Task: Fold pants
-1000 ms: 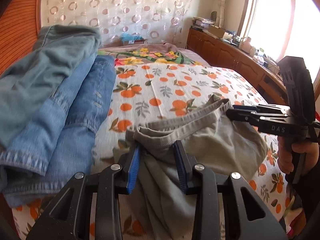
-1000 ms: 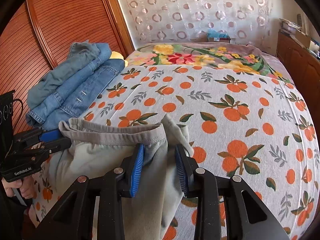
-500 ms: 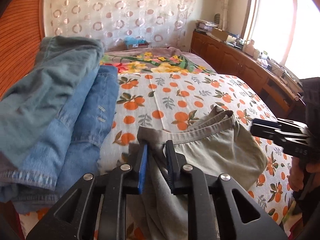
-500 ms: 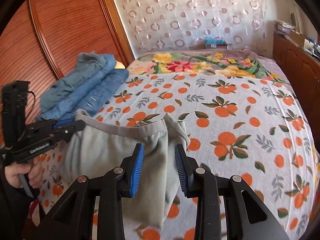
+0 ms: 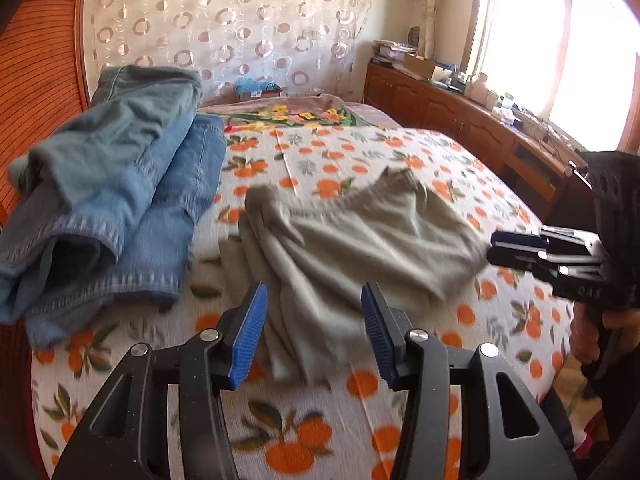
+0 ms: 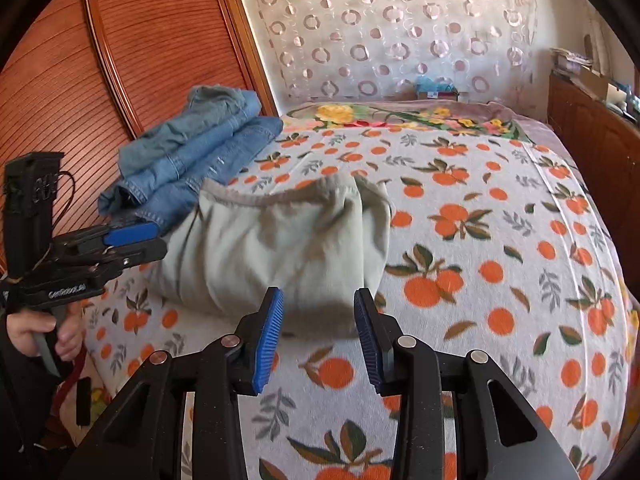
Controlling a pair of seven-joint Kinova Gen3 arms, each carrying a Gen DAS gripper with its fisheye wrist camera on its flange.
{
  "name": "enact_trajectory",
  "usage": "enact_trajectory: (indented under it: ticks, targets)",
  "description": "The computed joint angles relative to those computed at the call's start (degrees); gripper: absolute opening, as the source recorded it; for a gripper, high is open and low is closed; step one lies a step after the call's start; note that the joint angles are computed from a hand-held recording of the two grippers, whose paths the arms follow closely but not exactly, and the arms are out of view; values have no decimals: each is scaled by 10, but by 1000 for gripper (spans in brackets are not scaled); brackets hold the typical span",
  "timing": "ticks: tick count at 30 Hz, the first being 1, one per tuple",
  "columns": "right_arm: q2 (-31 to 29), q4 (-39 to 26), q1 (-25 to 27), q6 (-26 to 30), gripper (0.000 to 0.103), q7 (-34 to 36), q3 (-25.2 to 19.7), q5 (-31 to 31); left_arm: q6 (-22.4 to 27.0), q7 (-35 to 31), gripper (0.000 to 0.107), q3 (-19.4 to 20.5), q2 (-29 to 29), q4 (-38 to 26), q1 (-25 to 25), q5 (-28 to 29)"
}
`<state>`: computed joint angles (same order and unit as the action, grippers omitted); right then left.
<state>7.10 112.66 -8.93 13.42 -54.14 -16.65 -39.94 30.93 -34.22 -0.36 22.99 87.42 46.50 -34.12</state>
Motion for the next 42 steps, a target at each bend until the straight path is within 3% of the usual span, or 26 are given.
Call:
enact_trajectory:
  ticks: [5,12,20,25,28,32,36,38,40,42]
  targets:
    - [-7,12,-32,-14,38,-58,23,52,0,31,49,-5,-7,29,22,-18]
    - [-9,30,-21,-35,39,-64,3,46,-8,62,29,-1,-9,49,33,-40]
    - [-5,40,-10,-57,39,-96,-19,79,27,64,28,2,9,26,31,-44]
    - [-1,41,-23,-68,39,-141,-12,127,31,44,28,7,17,17,23,-38]
    - [1,39,-52,-67,39,-188,16,174,17,35,14,9,11,25,17,-32]
    - [1,39,-75,-69,39,-238,37,225,7,42,12,-1,-5,37,25,-44]
    - [7,32,-20,-61,39,-218,-17,211,9,41,12,5,-8,36,19,-45]
    - [13,25,25,-51,39,-182,-58,181,10,39,12,6,-6,33,18,-44]
    - [15,21,43,-43,39,-154,-72,158,7,42,12,6,-4,34,18,-44]
    - [15,17,47,-36,28,-133,-71,138,2,46,12,4,-5,39,18,-44]
